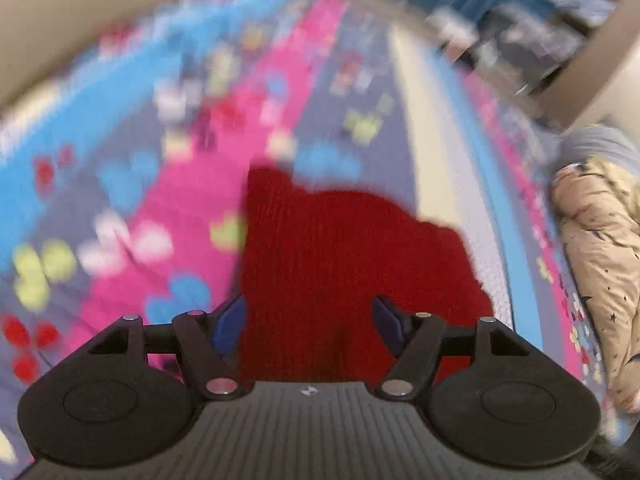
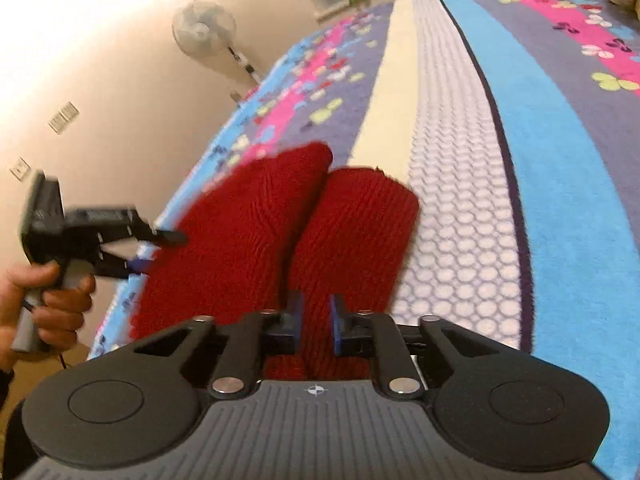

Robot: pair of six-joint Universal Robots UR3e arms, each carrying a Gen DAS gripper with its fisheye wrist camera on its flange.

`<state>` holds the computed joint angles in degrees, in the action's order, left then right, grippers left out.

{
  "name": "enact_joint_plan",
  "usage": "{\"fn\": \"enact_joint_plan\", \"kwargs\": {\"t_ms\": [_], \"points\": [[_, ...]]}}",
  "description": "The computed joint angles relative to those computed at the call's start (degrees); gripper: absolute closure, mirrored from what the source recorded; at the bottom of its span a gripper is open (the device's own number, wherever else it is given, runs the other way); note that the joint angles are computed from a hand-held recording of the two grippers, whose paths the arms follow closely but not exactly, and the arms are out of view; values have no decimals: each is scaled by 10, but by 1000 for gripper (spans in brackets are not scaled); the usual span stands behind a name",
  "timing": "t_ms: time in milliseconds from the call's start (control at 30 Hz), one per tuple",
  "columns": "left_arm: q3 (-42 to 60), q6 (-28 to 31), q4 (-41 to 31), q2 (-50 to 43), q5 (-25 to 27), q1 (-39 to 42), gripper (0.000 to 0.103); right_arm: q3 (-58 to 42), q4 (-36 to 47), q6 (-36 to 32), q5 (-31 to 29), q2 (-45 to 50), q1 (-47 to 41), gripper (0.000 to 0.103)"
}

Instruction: Fold small clothes

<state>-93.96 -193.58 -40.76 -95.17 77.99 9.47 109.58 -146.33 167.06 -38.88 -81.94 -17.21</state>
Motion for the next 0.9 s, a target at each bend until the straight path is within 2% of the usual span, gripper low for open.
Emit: {"fn": "enact_joint_plan", "kwargs": {"t_ms": [33,67,133,167,200,233,267,300,333,367,400,467,500,567,600,667,700,733,767,833,900], "points": [[-37,18,22,34,4,-3,29,13,-11,-10,14,-10,-4,42],[-71,32,43,64,3,-7,29,24,-16,-26,26,-17,-6,36],[-154,70,91,123,-17,-14,31,32,-16,-62,17,-24,5,38],[-184,86,112,136,-11,-27,35,30,-19,-67,-17,-23,20,41],[-212,107,134,133,14,-53,37,19,-14,-67,-58,-15,39,47],[-221,128,135,117,42,-78,38,1,6,-69,-101,0,58,62],[-239,147,168,96,93,-112,36,-15,27,-70,-137,10,72,70],[-254,167,207,76,153,-150,34,-20,33,-69,-167,16,81,70],[-262,177,225,75,188,-175,34,-14,26,-68,-182,14,83,70],[-265,172,222,88,198,-186,36,-5,21,-68,-179,6,78,70],[-270,160,213,113,186,-184,36,1,17,-63,-177,-1,75,70],[-320,145,258,152,163,-171,36,23,4,-54,-184,-23,69,69],[-327,144,253,147,170,-174,36,33,0,-54,-195,-33,72,69],[-315,142,176,143,172,-170,33,64,-23,-60,-223,-58,81,68],[-325,128,167,159,171,-166,33,78,-38,-55,-243,-71,88,65],[-325,96,143,208,193,-182,31,111,-72,-21,-286,-102,103,43],[-327,92,145,226,212,-197,28,130,-95,5,-315,-122,112,38],[-333,87,157,244,246,-226,16,149,-125,26,-339,-137,118,30],[-339,85,169,258,279,-253,8,169,-149,41,-352,-156,123,26],[-347,74,168,292,334,-308,0,208,-175,58,-365,-210,127,18],[-353,48,156,327,371,-364,0,237,-184,59,-382,-254,138,14]]}}
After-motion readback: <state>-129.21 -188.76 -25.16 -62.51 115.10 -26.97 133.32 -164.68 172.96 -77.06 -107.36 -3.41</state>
